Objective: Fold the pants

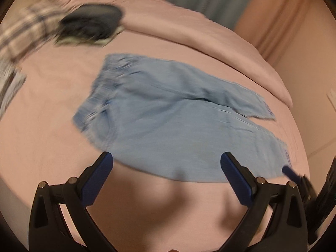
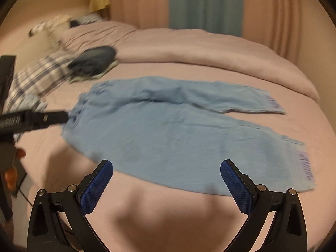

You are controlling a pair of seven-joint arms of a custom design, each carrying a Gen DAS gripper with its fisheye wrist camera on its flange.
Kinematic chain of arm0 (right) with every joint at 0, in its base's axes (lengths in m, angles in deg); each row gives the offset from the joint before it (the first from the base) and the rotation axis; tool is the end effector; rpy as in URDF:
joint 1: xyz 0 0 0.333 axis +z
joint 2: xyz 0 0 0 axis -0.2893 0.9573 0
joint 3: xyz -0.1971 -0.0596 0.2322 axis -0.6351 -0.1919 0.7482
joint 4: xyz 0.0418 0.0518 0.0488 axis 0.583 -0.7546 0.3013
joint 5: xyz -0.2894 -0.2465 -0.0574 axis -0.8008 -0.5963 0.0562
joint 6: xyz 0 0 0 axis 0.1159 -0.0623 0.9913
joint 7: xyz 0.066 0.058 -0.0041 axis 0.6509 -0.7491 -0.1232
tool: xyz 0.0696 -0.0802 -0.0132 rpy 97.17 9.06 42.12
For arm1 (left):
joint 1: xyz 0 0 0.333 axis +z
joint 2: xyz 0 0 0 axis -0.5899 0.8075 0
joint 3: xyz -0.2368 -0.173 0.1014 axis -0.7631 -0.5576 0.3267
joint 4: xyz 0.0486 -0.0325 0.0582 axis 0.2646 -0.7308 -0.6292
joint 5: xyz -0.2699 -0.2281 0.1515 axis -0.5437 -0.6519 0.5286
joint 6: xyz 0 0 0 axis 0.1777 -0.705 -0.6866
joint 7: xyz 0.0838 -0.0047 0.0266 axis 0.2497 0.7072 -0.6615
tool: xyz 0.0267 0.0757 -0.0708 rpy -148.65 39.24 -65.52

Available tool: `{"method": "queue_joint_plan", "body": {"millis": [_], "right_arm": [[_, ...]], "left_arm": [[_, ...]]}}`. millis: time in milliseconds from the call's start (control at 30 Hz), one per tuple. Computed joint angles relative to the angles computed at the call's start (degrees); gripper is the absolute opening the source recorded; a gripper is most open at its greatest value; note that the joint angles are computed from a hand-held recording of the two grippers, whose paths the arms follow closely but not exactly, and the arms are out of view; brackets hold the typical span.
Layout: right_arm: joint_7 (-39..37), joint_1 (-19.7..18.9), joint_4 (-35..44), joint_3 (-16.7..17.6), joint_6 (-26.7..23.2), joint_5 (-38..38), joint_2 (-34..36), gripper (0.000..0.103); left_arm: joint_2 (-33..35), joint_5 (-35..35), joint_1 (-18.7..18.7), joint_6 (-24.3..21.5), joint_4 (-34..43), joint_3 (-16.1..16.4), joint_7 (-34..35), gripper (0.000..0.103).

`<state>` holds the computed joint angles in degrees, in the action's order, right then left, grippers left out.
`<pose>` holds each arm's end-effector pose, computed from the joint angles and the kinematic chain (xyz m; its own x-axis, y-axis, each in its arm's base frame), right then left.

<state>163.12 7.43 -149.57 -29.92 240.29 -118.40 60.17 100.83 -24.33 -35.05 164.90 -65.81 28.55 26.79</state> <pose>0.6134 0.2727 0.4364 -0.0701 -0.9965 0.0455 -0.6686 0.0131 -0.7435 0.7245 -0.1124 0.4474 -0.2193 -0.8835 0.4139 -0.8383 -0.0464 -0.5433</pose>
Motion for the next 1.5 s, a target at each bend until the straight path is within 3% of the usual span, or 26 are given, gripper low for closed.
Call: {"method": "queue_joint_plan", "body": {"millis": [67,100,233,333,433,500,567,600,700,800,933,1033,1100,1167,1233,1300,1367,1433,1500], "right_arm": [[-2.7,-0.1,1.3,0.5,0.9,0.3,2.0,0.102],[-4.2,0.2,2.3,0.6,1.1,0.4,3.3,0.102],[-13.6,0.6,6.6,1.5,2.2,3.9,8.2,0.102],[-17.7,3.2,10.0,-0.3,3.1,3.0,11.7,0.099],[-23.0,6.2,16.4,-2.1,-0.8,1.7,16.6,0.091],[-26.6,7.7,20.5,-3.2,-3.0,1.0,19.9,0.081],[-29.2,7.8,23.3,-3.6,-2.9,1.8,21.9,0.072],[-31.7,7.0,25.0,-2.8,-3.0,3.6,22.9,0.057],[-39.9,4.2,28.7,0.7,-3.2,11.6,25.1,0.025],[-42.6,4.0,28.8,0.8,-3.6,16.4,24.8,0.011],[-43.1,4.9,22.9,0.5,-1.4,19.1,20.1,0.01],[-45.6,4.0,21.4,2.6,-1.2,22.3,19.5,0.01],[-48.2,6.7,24.0,0.1,-3.2,22.3,21.8,0.013],[-45.2,7.3,23.1,-0.9,-1.8,18.8,21.6,0.013],[-46.9,4.8,20.5,1.6,-0.2,21.8,19.6,0.025],[-47.7,1.3,14.2,4.4,3.8,26.2,15.1,0.052],[-45.5,-0.2,7.0,4.3,9.5,28.1,10.2,0.059],[-40.1,-0.1,0.1,1.6,13.8,28.0,5.1,0.059],[-28.3,3.8,-5.2,-6.4,15.8,22.2,1.1,0.059]], "left_arm": [[1.0,-0.3,0.7,1.1,0.2,0.7,-0.9,0.102],[1.1,1.1,0.4,-0.5,0.5,2.0,-3.3,0.102],[5.3,-1.1,2.7,-1.7,3.9,0.6,-4.7,0.102],[9.2,-3.2,3.9,-3.5,8.1,-0.4,-6.8,0.101],[13.7,-3.5,3.9,-3.9,13.8,-0.9,-9.2,0.096],[16.0,-3.3,3.8,-2.7,17.0,-1.1,-10.3,0.085],[18.8,-0.1,2.3,-3.9,22.0,1.0,-14.8,0.041],[20.6,1.8,1.8,-5.9,25.3,2.0,-17.8,0.032],[22.6,0.2,5.0,-8.4,27.9,-1.4,-18.5,0.024],[20.2,-0.8,6.5,-7.2,24.0,-2.8,-15.2,0.02],[12.9,-5.1,9.2,-1.4,12.6,-4.3,-8.1,0.018],[12.2,-3.3,7.3,-0.9,11.7,-1.5,-9.1,0.019],[12.9,-0.2,5.8,-2.8,12.7,0.8,-11.2,0.025],[12.2,0.4,5.9,-2.6,11.9,0.9,-11.2,0.035],[9.4,3.1,4.4,0.1,8.7,2.9,-12.3,0.052],[6.0,4.0,4.4,5.3,3.8,2.8,-10.2,0.055],[3.2,4.1,4.9,9.6,0.2,2.3,-7.0,0.057],[1.7,3.4,5.6,12.7,-1.8,1.1,-3.6,0.061],[2.4,3.0,5.5,13.1,-0.7,-0.1,-0.8,0.064]]}}
